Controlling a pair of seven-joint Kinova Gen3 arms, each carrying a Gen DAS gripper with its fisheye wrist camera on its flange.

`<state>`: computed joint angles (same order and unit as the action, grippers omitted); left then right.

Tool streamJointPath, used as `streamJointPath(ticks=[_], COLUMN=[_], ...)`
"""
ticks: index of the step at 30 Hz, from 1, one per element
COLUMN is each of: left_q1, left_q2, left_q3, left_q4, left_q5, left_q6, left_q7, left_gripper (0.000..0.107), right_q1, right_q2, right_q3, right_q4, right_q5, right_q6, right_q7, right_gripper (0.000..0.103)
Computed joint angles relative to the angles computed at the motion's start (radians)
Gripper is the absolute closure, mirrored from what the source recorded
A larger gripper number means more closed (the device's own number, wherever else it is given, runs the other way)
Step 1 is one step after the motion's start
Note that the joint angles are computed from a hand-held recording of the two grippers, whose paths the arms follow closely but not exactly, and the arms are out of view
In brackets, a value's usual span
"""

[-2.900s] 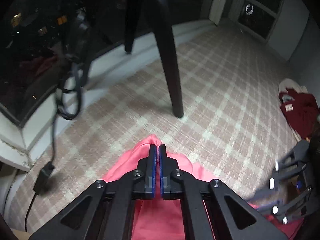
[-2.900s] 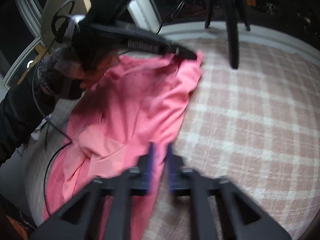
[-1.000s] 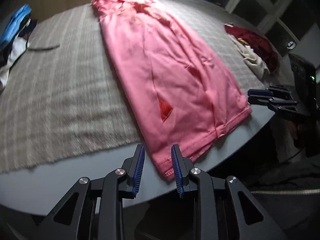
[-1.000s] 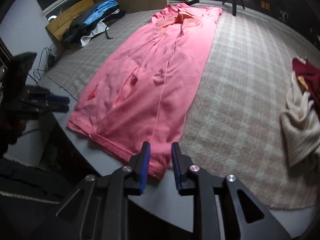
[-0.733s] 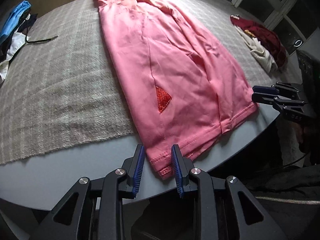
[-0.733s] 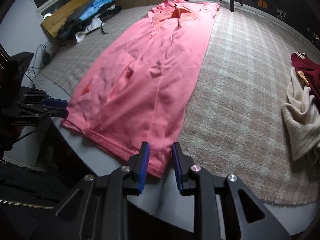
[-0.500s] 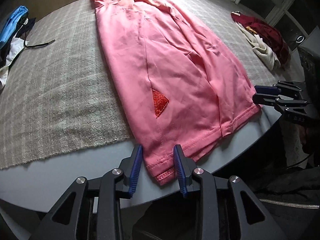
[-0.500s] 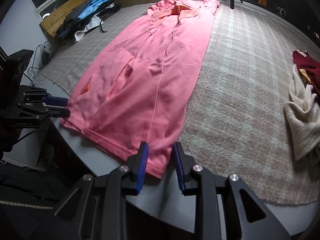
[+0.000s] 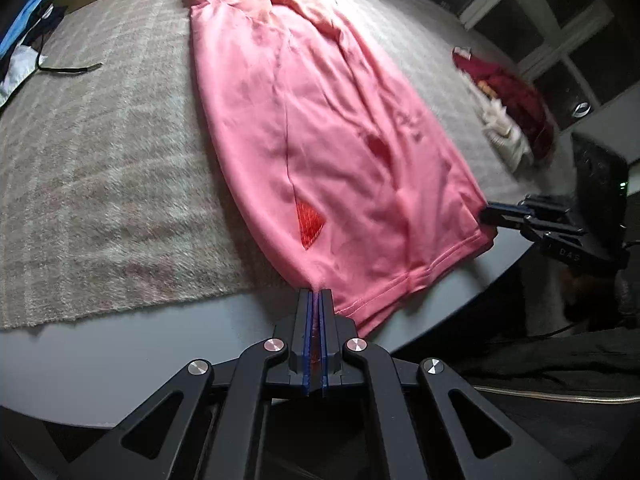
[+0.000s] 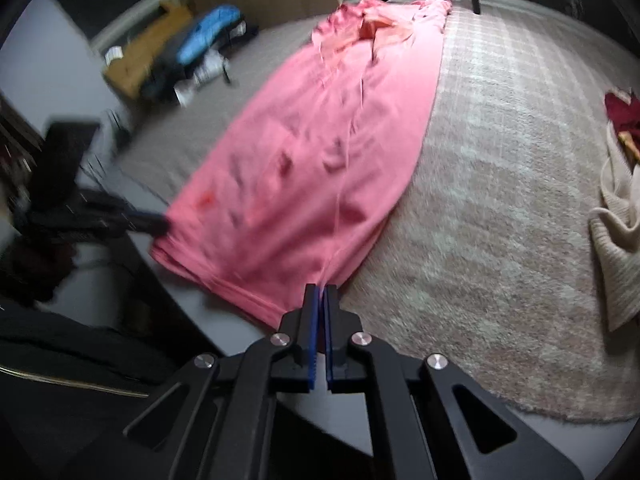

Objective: Fold clothes
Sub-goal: 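Grasp the shirt hem with the left gripper while the right gripper grasps the other hem corner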

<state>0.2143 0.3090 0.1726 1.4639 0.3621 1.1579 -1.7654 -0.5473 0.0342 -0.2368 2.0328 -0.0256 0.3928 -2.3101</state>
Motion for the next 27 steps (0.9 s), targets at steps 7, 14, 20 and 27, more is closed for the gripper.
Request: streamJointPath(ticks=[7, 14, 20, 27], left_q1=[-0.015, -0.057, 0.005, 0.008], left_q2=[0.089, 0.315, 0.332, 0.362], left_q3=[-0.105, 0.088, -0.081, -0.081], left_q4=[-0.226, -0.550, -0.592, -0.623], left_q5=[0.155, -0.015, 0.101, 0.116], left_q6=[0.121, 0.148, 0.301, 0.397], left_q7=[-0.063, 0.007, -0.054, -0.055], left_gripper=[0.105, 0.105, 0.105, 0.105], right_q1=[0.310, 0.595, 0.660, 0.417], right_q2=[-0.038, 0.119, 0.178, 0.139], right_q3=[-0.157, -0.328, -0.474, -0.340], right_q4=[-0.004, -0.209, -0.181, -0.111], right_q5=[-0.285, -0.251, -0.243, -0.166], right_q6=[-0.142, 0.046, 0.167, 0.087], right_q7=[0.261, 0.426, 0.304, 0.060], right_gripper=[0.101, 0.098, 0.091, 0.089])
